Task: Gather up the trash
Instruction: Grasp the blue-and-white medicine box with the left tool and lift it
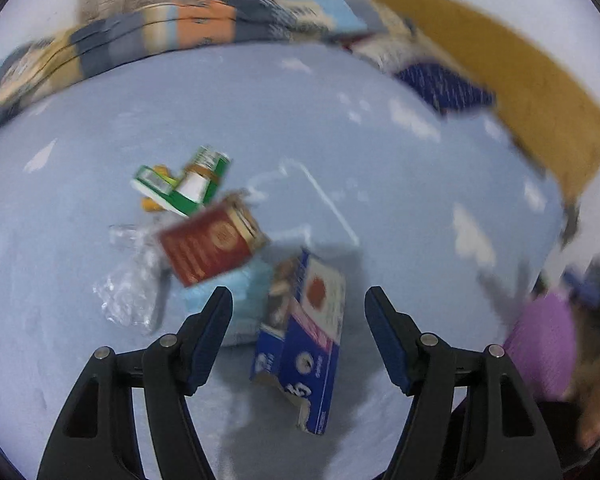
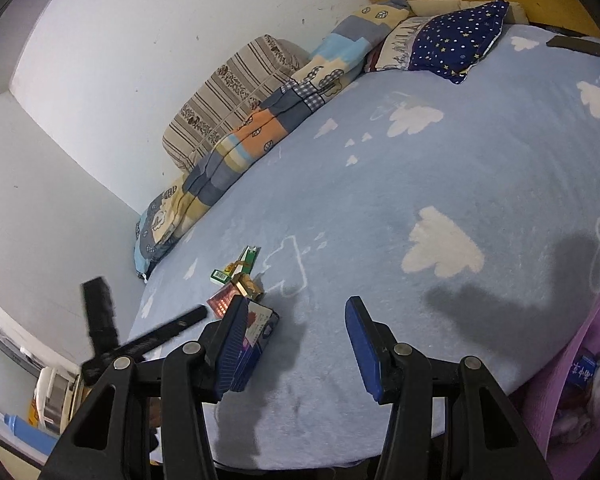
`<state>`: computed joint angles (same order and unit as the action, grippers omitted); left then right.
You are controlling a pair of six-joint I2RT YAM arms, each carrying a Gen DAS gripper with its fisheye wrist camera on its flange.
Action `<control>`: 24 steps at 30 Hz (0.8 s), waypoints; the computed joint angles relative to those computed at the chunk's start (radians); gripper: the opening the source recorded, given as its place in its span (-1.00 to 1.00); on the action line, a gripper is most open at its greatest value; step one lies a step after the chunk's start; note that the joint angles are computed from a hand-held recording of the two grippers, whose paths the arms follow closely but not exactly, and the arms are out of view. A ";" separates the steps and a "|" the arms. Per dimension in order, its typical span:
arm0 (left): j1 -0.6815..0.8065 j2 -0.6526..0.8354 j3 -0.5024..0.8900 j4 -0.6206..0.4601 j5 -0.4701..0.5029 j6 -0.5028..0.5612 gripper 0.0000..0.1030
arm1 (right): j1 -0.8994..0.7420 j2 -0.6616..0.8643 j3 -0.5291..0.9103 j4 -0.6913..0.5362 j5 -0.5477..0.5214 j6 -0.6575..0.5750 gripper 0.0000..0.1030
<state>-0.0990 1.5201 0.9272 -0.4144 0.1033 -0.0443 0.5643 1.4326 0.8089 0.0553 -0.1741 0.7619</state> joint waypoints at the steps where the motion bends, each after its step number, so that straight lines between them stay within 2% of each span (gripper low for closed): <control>1: -0.033 0.008 -0.001 0.001 -0.042 0.020 0.32 | 0.001 0.002 0.003 -0.002 0.000 -0.004 0.04; 4: -0.129 0.059 -0.004 0.012 -0.198 0.057 0.32 | -0.002 0.002 0.003 -0.004 -0.003 -0.011 0.04; 8: -0.165 0.117 0.004 0.013 -0.293 0.032 0.30 | 0.009 0.009 0.017 -0.016 0.009 -0.018 0.04; 10: -0.169 0.137 -0.002 0.038 -0.330 0.024 -0.02 | 0.018 0.012 0.024 -0.025 0.019 -0.021 0.04; 13: -0.150 0.134 -0.009 0.050 -0.304 -0.007 -0.05 | 0.025 0.013 0.032 -0.037 0.031 -0.026 0.04; 16: -0.120 0.050 -0.047 0.060 -0.252 -0.009 -0.06 | 0.031 0.018 0.040 -0.046 0.037 -0.029 0.04; 19: -0.031 -0.121 -0.090 0.049 -0.120 -0.030 -0.05 | 0.030 0.028 0.050 -0.055 0.029 -0.035 0.04; 22: 0.053 -0.261 -0.123 0.049 -0.093 -0.023 -0.05 | 0.038 0.062 0.095 -0.100 0.020 -0.057 0.04; 24: 0.129 -0.303 -0.130 0.048 -0.069 -0.028 -0.05 | 0.055 0.111 0.160 -0.163 0.017 -0.096 0.04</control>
<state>0.0295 1.2169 0.7968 -0.3665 0.0345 -0.0721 0.6194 1.5433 0.9692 -0.1078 -0.1570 0.6662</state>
